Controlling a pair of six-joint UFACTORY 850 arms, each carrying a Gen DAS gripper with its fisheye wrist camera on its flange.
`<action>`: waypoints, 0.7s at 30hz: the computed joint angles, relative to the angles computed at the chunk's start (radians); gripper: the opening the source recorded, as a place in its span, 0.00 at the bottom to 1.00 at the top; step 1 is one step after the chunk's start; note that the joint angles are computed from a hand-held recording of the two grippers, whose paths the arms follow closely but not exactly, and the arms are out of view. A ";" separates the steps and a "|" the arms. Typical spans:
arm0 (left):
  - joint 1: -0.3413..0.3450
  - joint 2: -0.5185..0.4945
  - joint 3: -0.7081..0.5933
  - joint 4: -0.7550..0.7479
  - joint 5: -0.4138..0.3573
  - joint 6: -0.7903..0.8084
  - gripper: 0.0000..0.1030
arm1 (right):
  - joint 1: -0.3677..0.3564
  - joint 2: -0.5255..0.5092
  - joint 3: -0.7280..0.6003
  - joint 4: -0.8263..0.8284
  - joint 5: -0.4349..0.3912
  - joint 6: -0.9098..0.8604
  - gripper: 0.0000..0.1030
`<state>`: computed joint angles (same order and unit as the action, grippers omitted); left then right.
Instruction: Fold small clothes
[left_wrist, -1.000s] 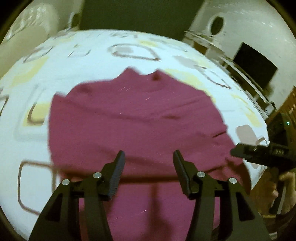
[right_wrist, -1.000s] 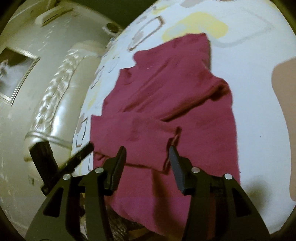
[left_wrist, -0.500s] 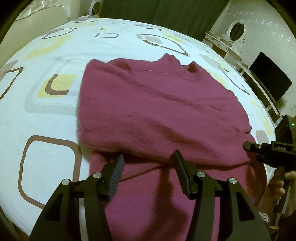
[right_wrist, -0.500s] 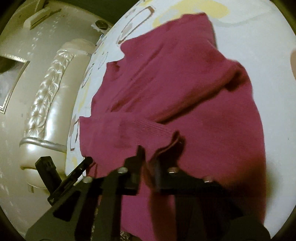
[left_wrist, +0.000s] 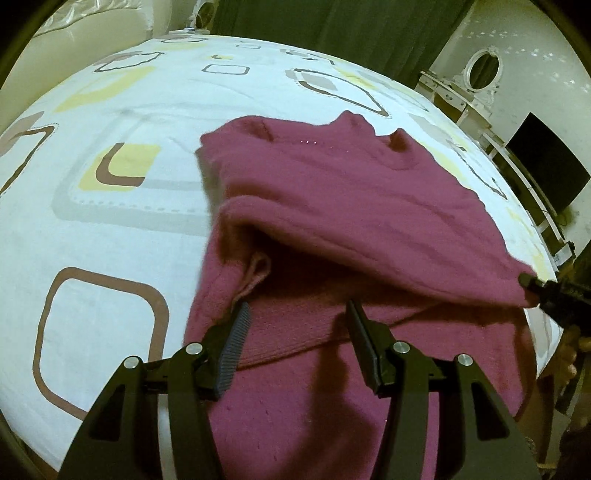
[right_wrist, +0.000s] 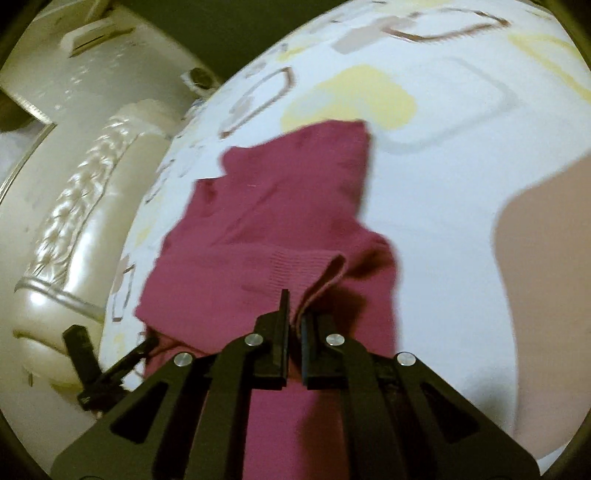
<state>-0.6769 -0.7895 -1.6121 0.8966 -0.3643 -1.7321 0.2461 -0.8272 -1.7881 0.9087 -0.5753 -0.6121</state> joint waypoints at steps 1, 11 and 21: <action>0.001 -0.001 -0.002 -0.001 -0.001 0.002 0.53 | -0.007 -0.010 -0.002 -0.011 -0.002 0.013 0.04; -0.006 0.044 0.062 0.102 -0.019 -0.129 0.53 | -0.010 -0.043 -0.022 -0.044 -0.018 0.036 0.04; -0.039 0.024 0.021 0.194 -0.254 -0.203 0.53 | -0.008 -0.042 -0.027 -0.031 -0.043 0.040 0.08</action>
<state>-0.7160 -0.7650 -1.5906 1.0906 -0.6181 -1.9347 0.2383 -0.8689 -1.8151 0.8778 -0.6179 -0.5721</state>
